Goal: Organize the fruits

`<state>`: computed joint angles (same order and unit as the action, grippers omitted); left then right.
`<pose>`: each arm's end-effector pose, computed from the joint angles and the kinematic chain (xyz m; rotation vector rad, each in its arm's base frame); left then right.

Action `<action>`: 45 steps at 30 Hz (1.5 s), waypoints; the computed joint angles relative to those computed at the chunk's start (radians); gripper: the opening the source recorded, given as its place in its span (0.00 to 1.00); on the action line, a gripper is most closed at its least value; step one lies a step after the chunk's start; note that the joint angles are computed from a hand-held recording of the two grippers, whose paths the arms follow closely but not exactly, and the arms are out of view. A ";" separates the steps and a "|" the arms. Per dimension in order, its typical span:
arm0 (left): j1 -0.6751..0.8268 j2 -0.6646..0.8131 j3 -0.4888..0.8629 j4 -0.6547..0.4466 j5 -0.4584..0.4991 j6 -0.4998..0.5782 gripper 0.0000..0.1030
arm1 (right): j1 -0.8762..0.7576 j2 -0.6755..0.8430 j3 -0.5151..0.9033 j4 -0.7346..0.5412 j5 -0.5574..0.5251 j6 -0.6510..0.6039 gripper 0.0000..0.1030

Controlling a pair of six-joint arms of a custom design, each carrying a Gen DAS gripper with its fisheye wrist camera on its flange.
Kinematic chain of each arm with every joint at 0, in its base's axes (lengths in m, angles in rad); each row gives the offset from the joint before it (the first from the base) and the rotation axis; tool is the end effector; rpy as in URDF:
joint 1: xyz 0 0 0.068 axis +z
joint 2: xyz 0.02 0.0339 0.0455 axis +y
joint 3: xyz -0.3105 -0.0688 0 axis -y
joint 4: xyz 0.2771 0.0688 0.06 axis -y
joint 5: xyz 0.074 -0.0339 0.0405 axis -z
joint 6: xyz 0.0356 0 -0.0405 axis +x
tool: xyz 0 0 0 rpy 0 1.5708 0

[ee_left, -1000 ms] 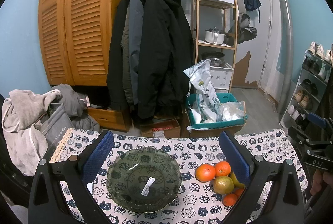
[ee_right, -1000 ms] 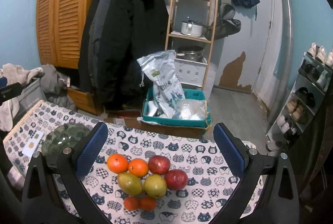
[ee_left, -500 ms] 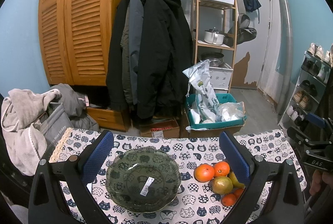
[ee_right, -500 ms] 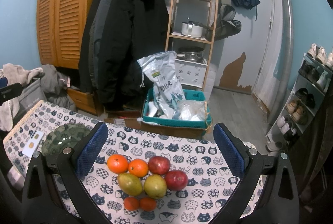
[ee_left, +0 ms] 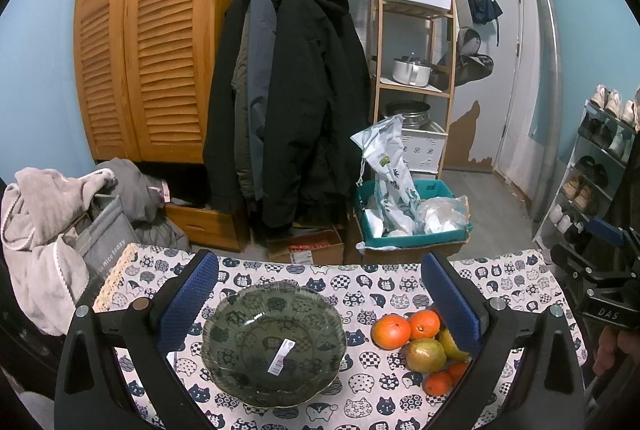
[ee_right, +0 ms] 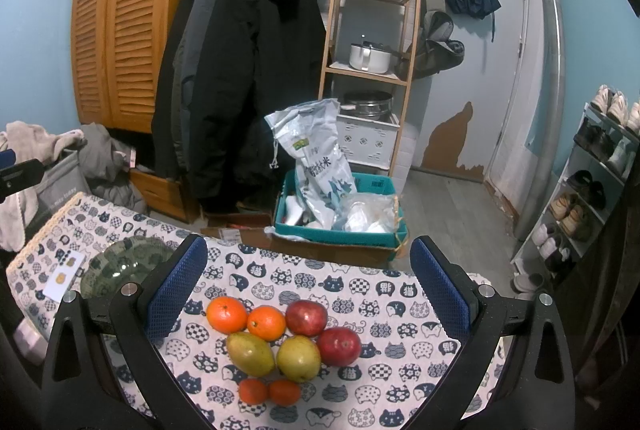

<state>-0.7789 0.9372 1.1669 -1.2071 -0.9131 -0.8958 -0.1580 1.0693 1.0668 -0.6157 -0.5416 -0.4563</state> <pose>0.1236 -0.0824 0.4059 -0.4346 2.0641 0.2121 0.2331 -0.0186 0.3845 -0.6029 2.0100 0.2257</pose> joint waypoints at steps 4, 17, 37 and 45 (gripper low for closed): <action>-0.021 0.011 0.004 -0.006 -0.008 -0.025 0.99 | 0.000 0.000 0.000 0.001 0.000 -0.001 0.97; -0.022 0.015 0.009 -0.007 -0.012 -0.030 0.99 | 0.001 -0.002 0.002 0.000 0.001 0.000 0.97; 0.004 0.008 0.016 0.009 0.012 -0.005 0.99 | -0.019 0.006 -0.002 0.005 -0.015 -0.014 0.97; 0.076 0.020 -0.022 0.084 0.094 0.071 0.99 | -0.009 0.053 0.031 -0.009 0.024 -0.004 0.97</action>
<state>-0.7028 0.9570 1.1445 -1.1234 -0.8193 -0.8248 -0.1667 1.1218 1.0976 -0.6249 -0.5176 -0.4600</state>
